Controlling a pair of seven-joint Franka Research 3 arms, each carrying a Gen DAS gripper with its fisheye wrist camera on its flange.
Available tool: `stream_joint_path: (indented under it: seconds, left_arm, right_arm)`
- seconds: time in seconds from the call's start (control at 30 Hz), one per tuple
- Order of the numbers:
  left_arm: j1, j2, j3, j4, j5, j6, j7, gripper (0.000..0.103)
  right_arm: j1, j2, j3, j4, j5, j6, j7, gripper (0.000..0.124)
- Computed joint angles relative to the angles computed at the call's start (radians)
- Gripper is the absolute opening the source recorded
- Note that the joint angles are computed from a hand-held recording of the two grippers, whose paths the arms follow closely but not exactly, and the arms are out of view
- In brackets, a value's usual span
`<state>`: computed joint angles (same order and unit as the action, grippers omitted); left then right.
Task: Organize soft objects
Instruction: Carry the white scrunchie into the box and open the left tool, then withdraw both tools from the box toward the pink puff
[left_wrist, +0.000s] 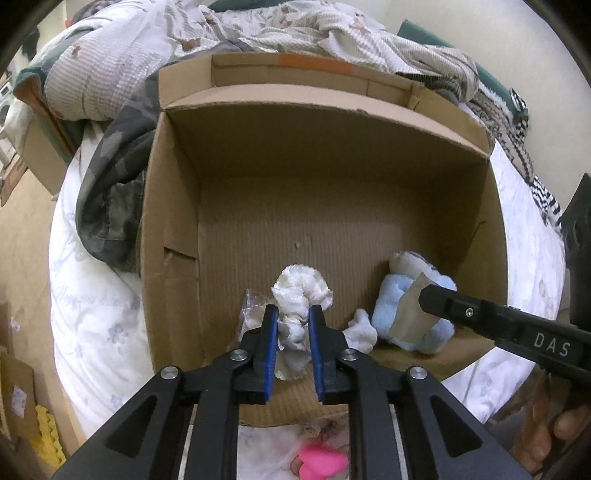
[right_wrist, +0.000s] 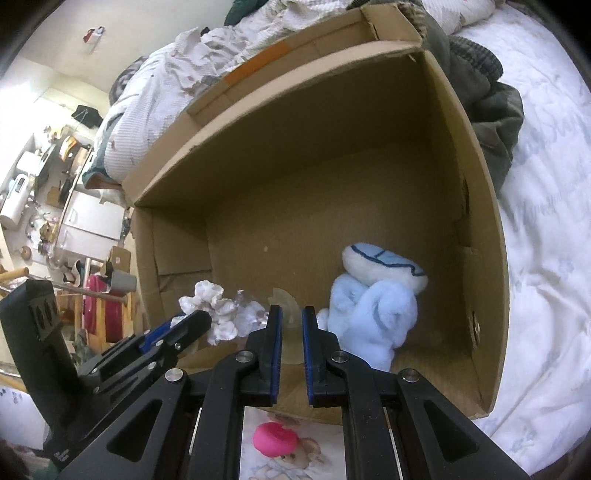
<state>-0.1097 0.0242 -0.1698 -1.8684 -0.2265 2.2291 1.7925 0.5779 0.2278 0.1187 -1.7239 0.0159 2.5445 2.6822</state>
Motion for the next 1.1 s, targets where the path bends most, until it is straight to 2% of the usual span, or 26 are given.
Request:
stream_joint_path:
  seconds: [0.07,0.13,0.2,0.4,0.47,0.5,0.57,0.87,0.97,1.1]
  left_arm:
    - [-0.001,0.008,-0.001,0.012,0.004,-0.017,-0.011,0.031]
    - [-0.003,0.004,-0.003,0.012,0.019,-0.009,-0.029,0.062]
    - [-0.006,-0.017,-0.003,-0.013,0.044,0.035,-0.048,0.068]
    - [-0.009,-0.028,0.002,-0.025,0.066,0.05,-0.035,0.068]
    - [-0.007,-0.032,0.005,-0.027,0.05,0.047,-0.033,0.068]
    - [-0.006,-0.035,0.007,-0.029,0.043,0.048,-0.029,0.068]
    - [-0.007,-0.039,0.007,-0.029,0.04,0.052,-0.03,0.068]
    - [-0.011,-0.06,0.012,-0.039,0.042,0.077,-0.036,0.068]
    - [-0.007,-0.062,0.016,-0.035,0.054,0.082,-0.051,0.068]
    - [-0.003,-0.072,0.023,-0.04,0.036,0.079,-0.057,0.068]
  right_arm:
    - [0.002,0.003,-0.001,0.005,-0.004,-0.006,0.002,0.011]
    - [0.007,0.001,-0.005,0.006,-0.02,-0.017,0.012,0.012]
    - [0.007,-0.006,-0.007,-0.005,-0.027,-0.009,0.026,0.014]
    - [0.008,-0.01,-0.01,-0.009,-0.06,0.002,0.065,0.03]
    - [0.012,-0.007,-0.014,-0.001,-0.078,-0.012,0.084,0.056]
    - [0.015,-0.008,-0.017,-0.003,-0.09,-0.01,0.1,0.079]
    - [0.015,-0.013,-0.018,-0.016,-0.101,0.022,0.118,0.08]
    - [0.029,-0.025,-0.026,-0.021,-0.182,0.031,0.161,0.08]
    - [0.032,-0.044,-0.025,-0.048,-0.214,0.062,0.199,0.08]
    - [0.03,-0.04,-0.01,-0.031,-0.22,0.018,0.18,0.08]
